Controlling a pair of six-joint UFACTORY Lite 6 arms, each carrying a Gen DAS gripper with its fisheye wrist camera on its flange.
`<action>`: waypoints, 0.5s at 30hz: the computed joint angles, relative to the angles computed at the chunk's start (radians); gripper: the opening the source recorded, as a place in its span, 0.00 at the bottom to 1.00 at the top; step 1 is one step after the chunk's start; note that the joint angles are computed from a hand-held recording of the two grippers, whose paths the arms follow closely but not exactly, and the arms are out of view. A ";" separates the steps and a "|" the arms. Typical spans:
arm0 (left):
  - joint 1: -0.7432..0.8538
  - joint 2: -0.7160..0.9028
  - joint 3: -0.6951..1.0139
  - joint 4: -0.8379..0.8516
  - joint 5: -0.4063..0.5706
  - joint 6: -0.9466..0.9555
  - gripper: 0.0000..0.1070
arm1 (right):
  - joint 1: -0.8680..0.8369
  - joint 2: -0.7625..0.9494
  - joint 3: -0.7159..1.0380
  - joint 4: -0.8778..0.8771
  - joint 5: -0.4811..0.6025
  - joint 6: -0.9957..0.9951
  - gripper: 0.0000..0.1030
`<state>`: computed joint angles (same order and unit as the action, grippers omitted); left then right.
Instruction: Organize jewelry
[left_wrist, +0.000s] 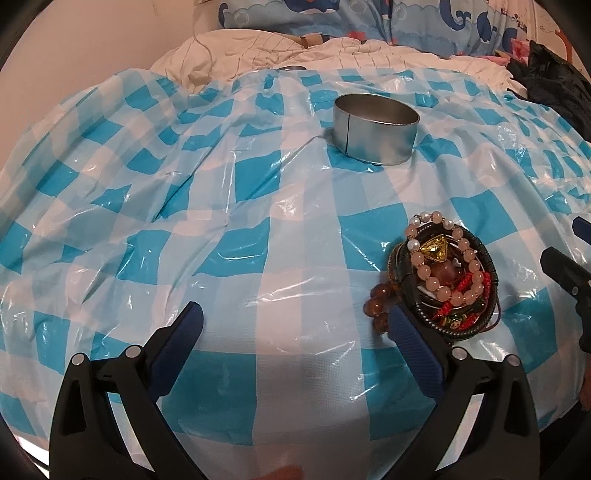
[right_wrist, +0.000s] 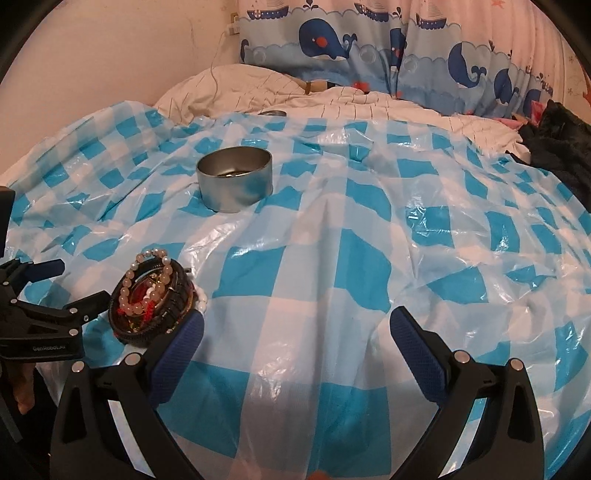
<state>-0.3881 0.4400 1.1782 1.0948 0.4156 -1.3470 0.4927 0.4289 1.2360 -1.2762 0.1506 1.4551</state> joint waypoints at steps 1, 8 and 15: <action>0.000 0.003 0.004 -0.010 -0.003 0.007 0.91 | 0.004 -0.001 -0.002 -0.033 0.006 0.029 0.94; 0.008 0.012 0.012 -0.041 -0.015 0.028 0.91 | 0.005 -0.006 -0.017 -0.119 -0.039 0.092 0.94; 0.023 0.016 0.014 -0.092 -0.046 0.063 0.91 | 0.006 -0.003 -0.012 -0.111 -0.053 0.084 0.94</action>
